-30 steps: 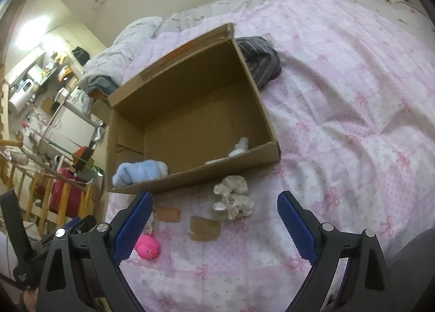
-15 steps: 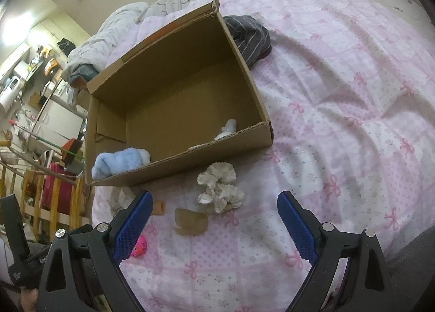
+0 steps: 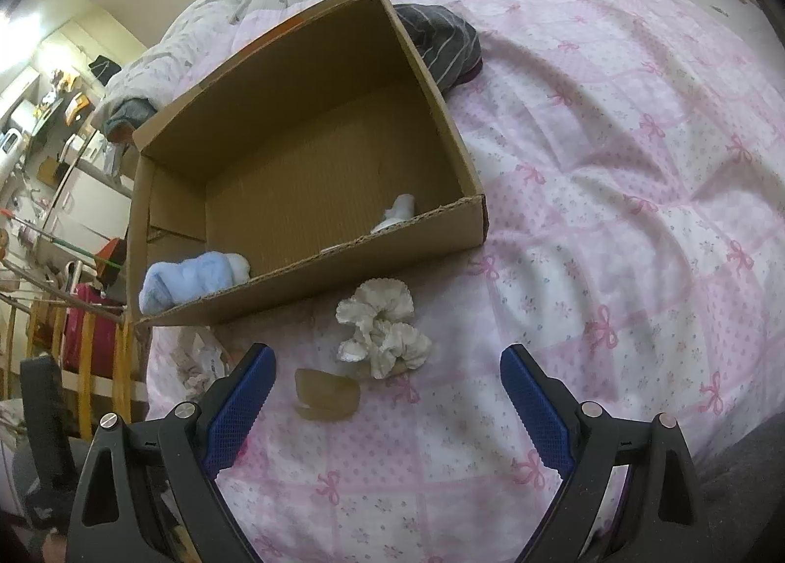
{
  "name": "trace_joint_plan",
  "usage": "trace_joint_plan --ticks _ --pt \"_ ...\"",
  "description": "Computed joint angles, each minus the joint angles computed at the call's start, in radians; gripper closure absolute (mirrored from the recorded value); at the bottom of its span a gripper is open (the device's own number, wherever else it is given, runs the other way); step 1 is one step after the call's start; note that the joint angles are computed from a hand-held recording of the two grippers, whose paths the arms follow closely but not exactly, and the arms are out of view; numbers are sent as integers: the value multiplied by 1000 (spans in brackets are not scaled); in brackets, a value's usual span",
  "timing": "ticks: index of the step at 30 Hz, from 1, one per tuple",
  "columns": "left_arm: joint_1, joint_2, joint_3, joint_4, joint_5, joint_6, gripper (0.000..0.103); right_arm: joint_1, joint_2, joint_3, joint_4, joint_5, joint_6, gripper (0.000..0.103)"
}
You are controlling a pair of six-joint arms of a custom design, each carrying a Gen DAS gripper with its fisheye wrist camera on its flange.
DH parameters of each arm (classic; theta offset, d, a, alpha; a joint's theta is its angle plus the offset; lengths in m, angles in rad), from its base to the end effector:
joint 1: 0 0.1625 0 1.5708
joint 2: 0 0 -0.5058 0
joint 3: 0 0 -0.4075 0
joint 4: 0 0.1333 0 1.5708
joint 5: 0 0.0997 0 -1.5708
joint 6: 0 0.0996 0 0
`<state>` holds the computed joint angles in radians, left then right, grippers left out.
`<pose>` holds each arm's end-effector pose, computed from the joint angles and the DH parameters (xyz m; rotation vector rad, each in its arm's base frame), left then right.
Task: Organize soft objects
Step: 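Grasp the pink rubber toy with the left tool while the right tool grasps the white flower-like cloth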
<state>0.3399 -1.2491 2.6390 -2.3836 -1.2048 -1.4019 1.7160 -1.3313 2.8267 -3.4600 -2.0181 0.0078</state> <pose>-0.1945 -0.2480 0.1092 -0.0762 2.4866 -0.2594 0.1294 -0.2612 0.2028 0.0624 -2.6718 0.5774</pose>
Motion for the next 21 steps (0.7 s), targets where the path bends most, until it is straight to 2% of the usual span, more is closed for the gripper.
trace_joint_plan --ticks 4,5,6,11,15,18,21 --pt "-6 67 -25 2 0 41 46 6 1 0 -3 -6 1 4" --pt "-7 87 -29 -5 -6 59 48 6 5 1 -7 -8 1 4" --pt "-14 106 -33 -6 -7 73 57 7 5 1 -7 -10 3 4" --pt "-57 139 -45 24 8 102 58 9 6 0 -5 -16 0 4" --pt "-125 61 -37 59 23 49 58 7 2 2 -7 -13 0 4" --pt "-194 -30 -58 233 70 -35 58 -1 -15 5 -1 1 -1 4" --pt "-222 -90 -71 351 100 -126 58 -11 -31 7 -4 14 3 4"
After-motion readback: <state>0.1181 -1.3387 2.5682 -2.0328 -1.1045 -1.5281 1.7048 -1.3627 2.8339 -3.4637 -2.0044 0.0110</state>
